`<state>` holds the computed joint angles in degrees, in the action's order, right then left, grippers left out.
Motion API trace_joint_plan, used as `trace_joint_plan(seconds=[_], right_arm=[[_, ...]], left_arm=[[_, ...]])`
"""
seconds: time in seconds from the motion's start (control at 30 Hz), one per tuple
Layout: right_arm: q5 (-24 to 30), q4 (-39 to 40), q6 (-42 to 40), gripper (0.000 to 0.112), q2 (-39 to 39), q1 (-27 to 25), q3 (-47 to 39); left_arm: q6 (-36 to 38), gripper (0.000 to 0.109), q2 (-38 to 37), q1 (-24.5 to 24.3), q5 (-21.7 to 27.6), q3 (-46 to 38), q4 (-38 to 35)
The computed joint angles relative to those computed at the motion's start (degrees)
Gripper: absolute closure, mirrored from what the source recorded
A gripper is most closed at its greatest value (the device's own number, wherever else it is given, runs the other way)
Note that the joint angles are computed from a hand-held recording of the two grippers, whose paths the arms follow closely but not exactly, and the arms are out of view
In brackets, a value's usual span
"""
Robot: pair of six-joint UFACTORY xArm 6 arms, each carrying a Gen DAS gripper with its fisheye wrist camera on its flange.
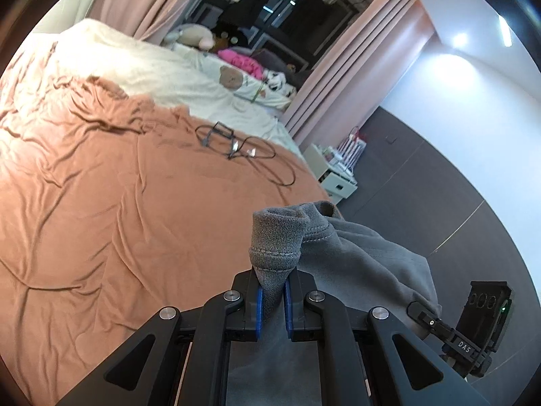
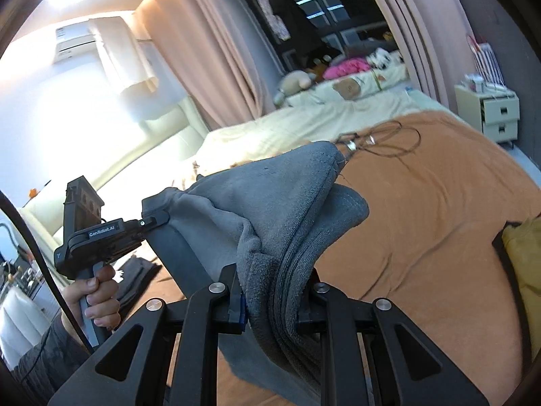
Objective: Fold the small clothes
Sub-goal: 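Lift the shirt with both grippers and carry it across the bed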
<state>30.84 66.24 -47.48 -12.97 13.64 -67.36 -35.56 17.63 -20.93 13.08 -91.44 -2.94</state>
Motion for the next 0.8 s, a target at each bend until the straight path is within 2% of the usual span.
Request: trace_joint_plan(seconds=[0.2, 0.3, 0.57, 0.8], right_arm=[[1.4, -1.7, -0.1, 0.098, -11.2, 0.2, 6.2], [3.6, -3.5, 1.2, 0.098, -16.7, 0.1, 8.5], [11.6, -3.3, 1.9, 0.098, -24.3, -1.4, 9.2], [15.4, -0.9, -3.1, 0.098, -22.6, -2.7, 6.2]], left_arm=[[-12.4, 0.1, -10.7, -1.0, 0.2, 7.4, 13.5], [-18.8, 0.1, -16.1, -1.8, 2.6, 9.8, 20.7], [-29.8, 0.1, -30.2, -6.2, 14.5, 12.2, 33.6], [-32.5, 0.1, -37.8, -12.0, 26.2, 10.2, 40.5]])
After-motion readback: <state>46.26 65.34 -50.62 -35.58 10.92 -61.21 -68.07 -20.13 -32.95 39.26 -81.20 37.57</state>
